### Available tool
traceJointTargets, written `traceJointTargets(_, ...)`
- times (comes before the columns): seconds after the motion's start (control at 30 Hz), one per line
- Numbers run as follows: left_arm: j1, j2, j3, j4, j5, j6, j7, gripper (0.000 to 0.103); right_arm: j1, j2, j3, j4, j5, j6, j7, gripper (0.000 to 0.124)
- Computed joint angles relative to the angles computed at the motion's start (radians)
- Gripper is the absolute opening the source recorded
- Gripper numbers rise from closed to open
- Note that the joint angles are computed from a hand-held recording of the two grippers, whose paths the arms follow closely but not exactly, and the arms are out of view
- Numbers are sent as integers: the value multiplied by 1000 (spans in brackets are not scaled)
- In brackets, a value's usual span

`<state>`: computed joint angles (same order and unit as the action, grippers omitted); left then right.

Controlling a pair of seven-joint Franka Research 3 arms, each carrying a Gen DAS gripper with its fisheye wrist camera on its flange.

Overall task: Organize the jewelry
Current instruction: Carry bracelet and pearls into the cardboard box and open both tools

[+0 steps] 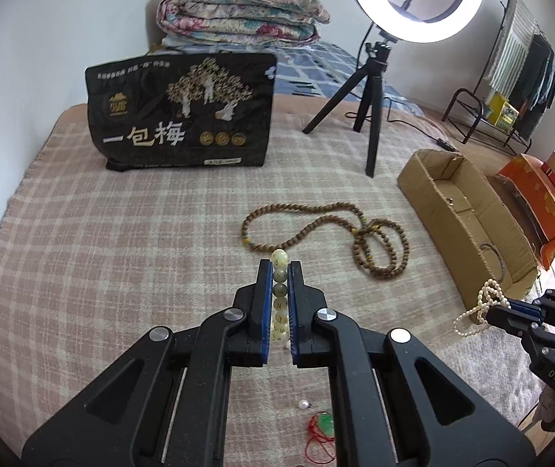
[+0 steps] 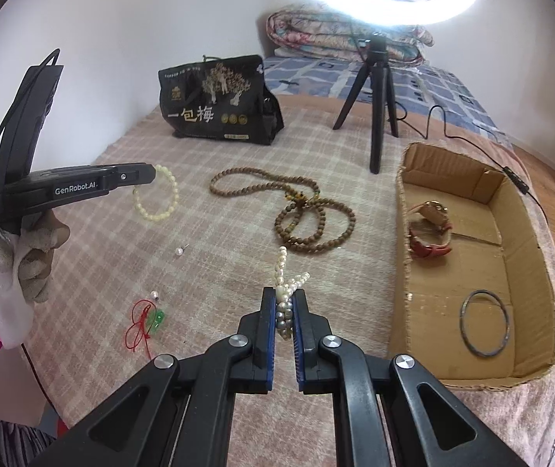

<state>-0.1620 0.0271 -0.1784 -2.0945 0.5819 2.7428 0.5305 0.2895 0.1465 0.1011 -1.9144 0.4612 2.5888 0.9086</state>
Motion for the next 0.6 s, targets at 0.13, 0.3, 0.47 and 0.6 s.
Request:
traceJointTargets(0.13, -11, 8, -8, 29, -4, 2, 17, 5, -16, -19, -9, -7, 23, 6, -13, 5)
traceJointTargets(0.3, -29, 29, -15, 75, -10, -1, 40, 5, -34, -44, -22, -18, 43, 17, -24, 5)
traceJointTargets(0.47, -53, 75, -19, 146, -19, -6, 66, 5, -54, -53, -38, -18, 40, 24, -21, 5)
traceJointTargets(0.6, -76, 117, -18, 207, -26, -13, 85, 5, -71, -57, -48, -17, 37, 25, -21, 5)
